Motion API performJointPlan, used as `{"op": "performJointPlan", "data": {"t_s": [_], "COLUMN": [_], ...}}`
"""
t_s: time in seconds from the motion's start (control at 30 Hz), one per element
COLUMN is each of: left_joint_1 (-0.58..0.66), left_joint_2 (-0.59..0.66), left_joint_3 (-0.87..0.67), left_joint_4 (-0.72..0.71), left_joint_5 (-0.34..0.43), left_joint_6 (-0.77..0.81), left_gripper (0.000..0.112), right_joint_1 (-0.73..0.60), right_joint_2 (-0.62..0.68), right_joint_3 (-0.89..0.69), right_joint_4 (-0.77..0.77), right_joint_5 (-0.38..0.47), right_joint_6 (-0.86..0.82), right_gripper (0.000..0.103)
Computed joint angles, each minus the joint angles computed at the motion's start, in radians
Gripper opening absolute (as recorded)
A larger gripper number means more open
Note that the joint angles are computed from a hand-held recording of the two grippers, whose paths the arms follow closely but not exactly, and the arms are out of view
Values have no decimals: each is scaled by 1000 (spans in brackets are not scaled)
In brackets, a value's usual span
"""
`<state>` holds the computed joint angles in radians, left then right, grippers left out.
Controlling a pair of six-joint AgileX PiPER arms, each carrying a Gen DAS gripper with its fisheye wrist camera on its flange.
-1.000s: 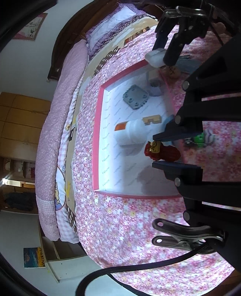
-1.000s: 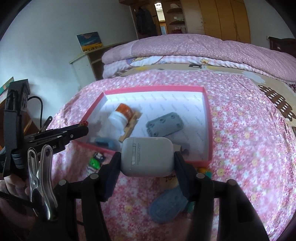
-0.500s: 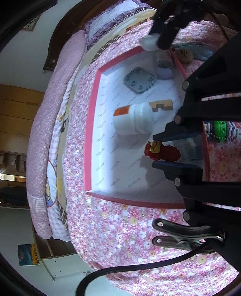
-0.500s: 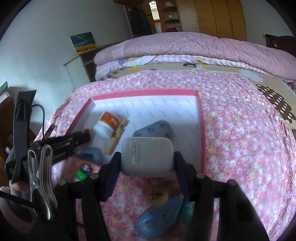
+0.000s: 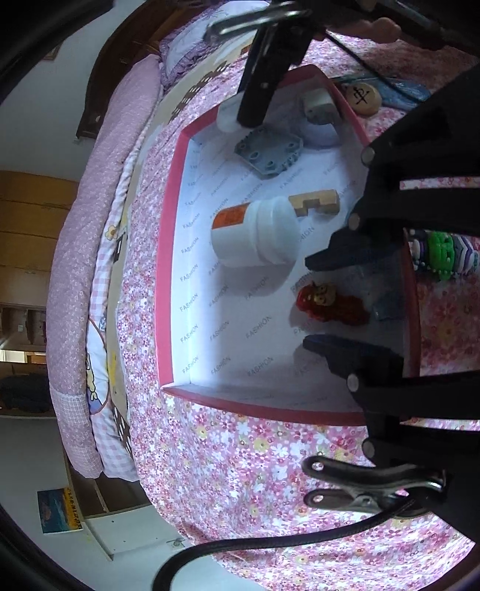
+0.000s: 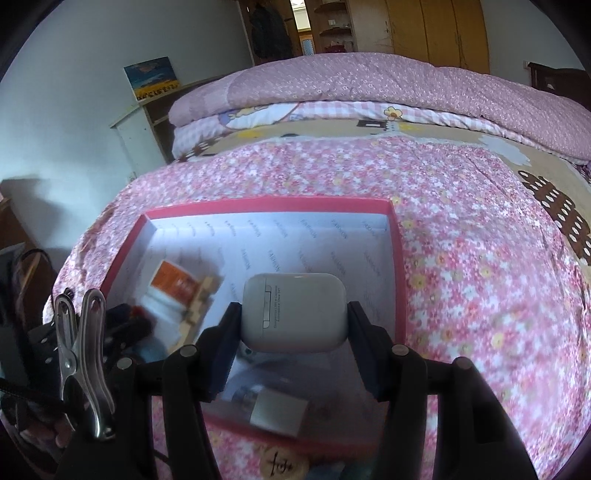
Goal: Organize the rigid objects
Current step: 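Open the right tool to release the case while the left tool releases the red toy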
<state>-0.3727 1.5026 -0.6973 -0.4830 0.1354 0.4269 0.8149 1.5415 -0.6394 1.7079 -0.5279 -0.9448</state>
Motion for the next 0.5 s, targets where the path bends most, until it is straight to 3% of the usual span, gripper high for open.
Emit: {"op": "performJointPlan", "data": {"t_s": [0.23,0.5], "left_joint_1": [15,11], "left_joint_2": [-8,-10], "left_joint_3": [2,0], "left_joint_4": [-95,-39], "left_joint_5": [17,13], "left_joint_6": [88,21], "left_gripper": [39,39], "right_joint_1": [-49,-30], "right_joint_2": [39,52], "right_joint_3": [-20,-25], "right_joint_4": [-29,-61], "right_joint_5": [34,-7], "right_joint_6": [8,38], "right_gripper": [57,61]}}
